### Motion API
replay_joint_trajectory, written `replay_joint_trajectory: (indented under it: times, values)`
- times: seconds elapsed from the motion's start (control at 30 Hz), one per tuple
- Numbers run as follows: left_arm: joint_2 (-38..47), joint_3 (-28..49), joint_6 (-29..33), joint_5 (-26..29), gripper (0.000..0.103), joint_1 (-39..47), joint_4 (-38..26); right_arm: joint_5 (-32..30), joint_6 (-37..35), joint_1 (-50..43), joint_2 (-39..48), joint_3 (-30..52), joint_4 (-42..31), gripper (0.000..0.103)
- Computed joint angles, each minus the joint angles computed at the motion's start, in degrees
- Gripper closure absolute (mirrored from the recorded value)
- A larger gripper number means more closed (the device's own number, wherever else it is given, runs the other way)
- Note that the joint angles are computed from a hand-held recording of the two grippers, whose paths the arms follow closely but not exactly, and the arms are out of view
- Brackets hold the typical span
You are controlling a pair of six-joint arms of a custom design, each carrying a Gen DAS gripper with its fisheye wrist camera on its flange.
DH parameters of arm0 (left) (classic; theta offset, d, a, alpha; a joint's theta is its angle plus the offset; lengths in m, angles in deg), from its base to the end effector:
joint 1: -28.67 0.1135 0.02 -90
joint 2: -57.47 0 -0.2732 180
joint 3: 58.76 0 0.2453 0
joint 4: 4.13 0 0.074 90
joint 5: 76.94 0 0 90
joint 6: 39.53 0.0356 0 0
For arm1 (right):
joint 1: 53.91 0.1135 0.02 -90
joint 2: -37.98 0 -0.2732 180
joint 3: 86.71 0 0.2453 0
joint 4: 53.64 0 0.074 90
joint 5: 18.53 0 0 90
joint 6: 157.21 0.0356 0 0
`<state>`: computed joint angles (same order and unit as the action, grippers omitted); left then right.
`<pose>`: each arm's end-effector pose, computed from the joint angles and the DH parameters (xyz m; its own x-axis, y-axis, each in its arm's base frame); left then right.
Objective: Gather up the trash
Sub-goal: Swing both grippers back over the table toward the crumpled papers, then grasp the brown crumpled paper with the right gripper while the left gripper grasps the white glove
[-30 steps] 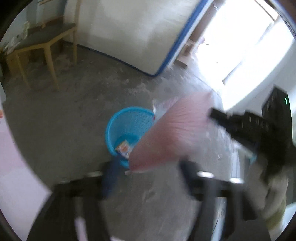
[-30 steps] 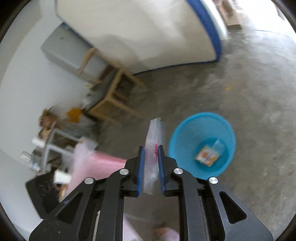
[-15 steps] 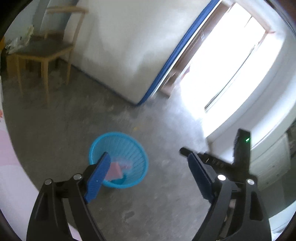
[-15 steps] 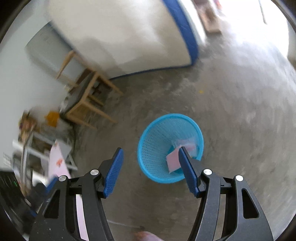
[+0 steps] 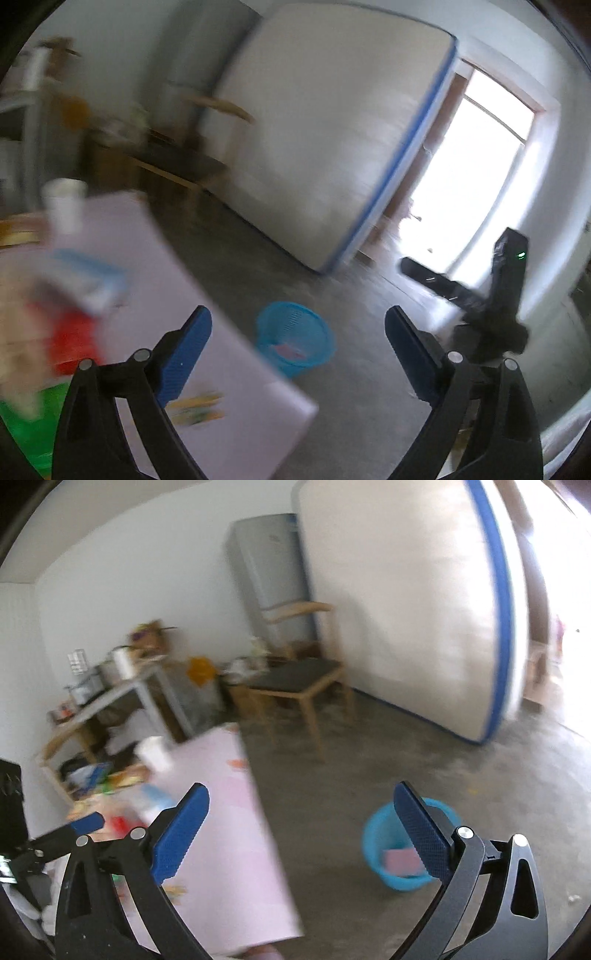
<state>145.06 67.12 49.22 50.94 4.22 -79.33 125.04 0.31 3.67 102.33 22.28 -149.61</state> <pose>0.2483 -0.1369 0.4771 -0.5634 0.2373 -0.7913 0.7615 0.5206 -0.3861 0.0969 0.0992 0.4579 -0.3742 0.4343 -0.8194 0.2982 0.8930 0.3372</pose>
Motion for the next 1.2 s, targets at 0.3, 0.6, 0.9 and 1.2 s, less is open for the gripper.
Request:
replay_joint_trajectory:
  times: [0.3,0.6,0.9,1.2]
  values:
    - [-5.0,-4.7,17.7,4.0,0.010,33.1,-4.7,-38.1,-17.7,-13.4,14.0,-0.4,36.9,0.007]
    - [3.8,-2.4,38.2,-6.0,0.010,36.9,-1.7,-51.1,-25.8,-13.2,42.0,28.1,30.2,0.016]
    - [12.5,-0.8,46.4,-12.4,0.019,31.4,1.3,-59.9,-31.1,-16.4,56.1,44.4,22.8,0.039]
    - [19.0,7.3,48.5,-13.8,0.051,29.8,-6.2,-63.6,-32.4,-17.3,58.2,45.2,22.5,0.070]
